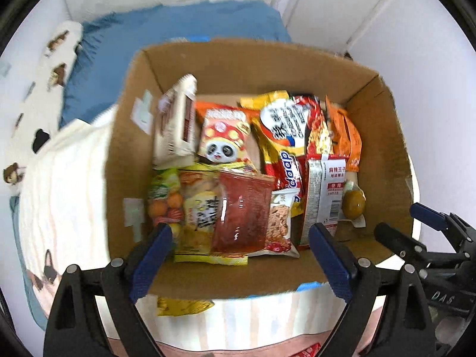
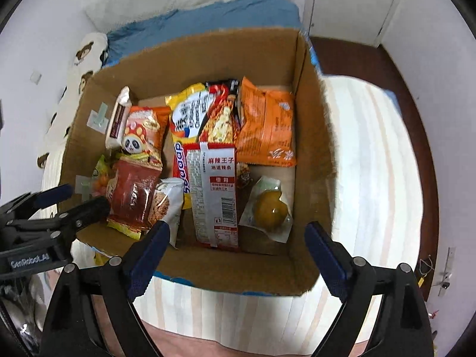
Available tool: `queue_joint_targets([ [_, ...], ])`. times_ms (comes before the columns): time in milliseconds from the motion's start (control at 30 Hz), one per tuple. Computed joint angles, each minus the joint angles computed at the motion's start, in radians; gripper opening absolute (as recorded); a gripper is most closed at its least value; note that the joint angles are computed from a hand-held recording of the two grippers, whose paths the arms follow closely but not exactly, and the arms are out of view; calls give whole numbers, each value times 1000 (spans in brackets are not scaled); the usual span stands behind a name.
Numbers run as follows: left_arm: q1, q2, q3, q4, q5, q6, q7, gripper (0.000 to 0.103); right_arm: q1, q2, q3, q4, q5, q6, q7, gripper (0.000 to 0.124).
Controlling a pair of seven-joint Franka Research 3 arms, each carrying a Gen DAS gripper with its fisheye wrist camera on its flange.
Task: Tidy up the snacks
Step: 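Withdraw both tools from the box toward the remaining snacks, then grasp the red triangular candy bag with right tool while left tool grasps the yellow bag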
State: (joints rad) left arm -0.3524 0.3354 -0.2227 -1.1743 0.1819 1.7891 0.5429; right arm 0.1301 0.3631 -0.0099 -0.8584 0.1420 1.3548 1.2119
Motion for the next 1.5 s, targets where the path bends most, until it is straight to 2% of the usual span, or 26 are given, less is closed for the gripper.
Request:
queue_joint_targets([
  [200, -55, -81, 6, -51, 157, -18, -76, 94, -7, -182, 2, -231, 39, 155, -15, 94],
  [333, -78, -126, -6, -79, 232, -26, -123, 94, -13, -267, 3, -305, 80, 193, -23, 94],
  [567, -111, -196, -36, -122, 325, -53, -194, 94, -31, -362, -11, -338, 150, 186, -37, 94],
  [767, -132, -263, -73, -188, 361, -71, -262, 94, -61, -448, -40, -396, 230, 128, -29, 94],
  [900, -135, -326, -102, -292, 320, -54, -321, 94, -85, -532, -67, -520, 245, 80, -36, 94],
  [1000, -137, -363, -122, -386, 253, -35, -355, 94, -112, -595, -86, -652, 219, 28, -32, 94],
  [1100, -135, -387, -130, -494, 143, 16, -374, 94, -146, -640, -100, -784, 168, -22, -17, 94],
  [1200, -140, -389, -137, -569, 53, 56, -374, 94, -184, -661, -110, -892, 116, -57, 5, 94],
  [1400, -150, -385, -142, -653, -53, 123, -388, 94, -249, -678, -128, -1045, 102, -99, 89, 94],
  [1433, -150, -384, -142, -658, -61, 130, -391, 94, -255, -679, -127, -1068, 101, -95, 105, 93],
  [1500, -151, -376, -143, -659, -70, 131, -392, 94, -266, -690, -124, -1120, 98, -72, 132, 80],
])
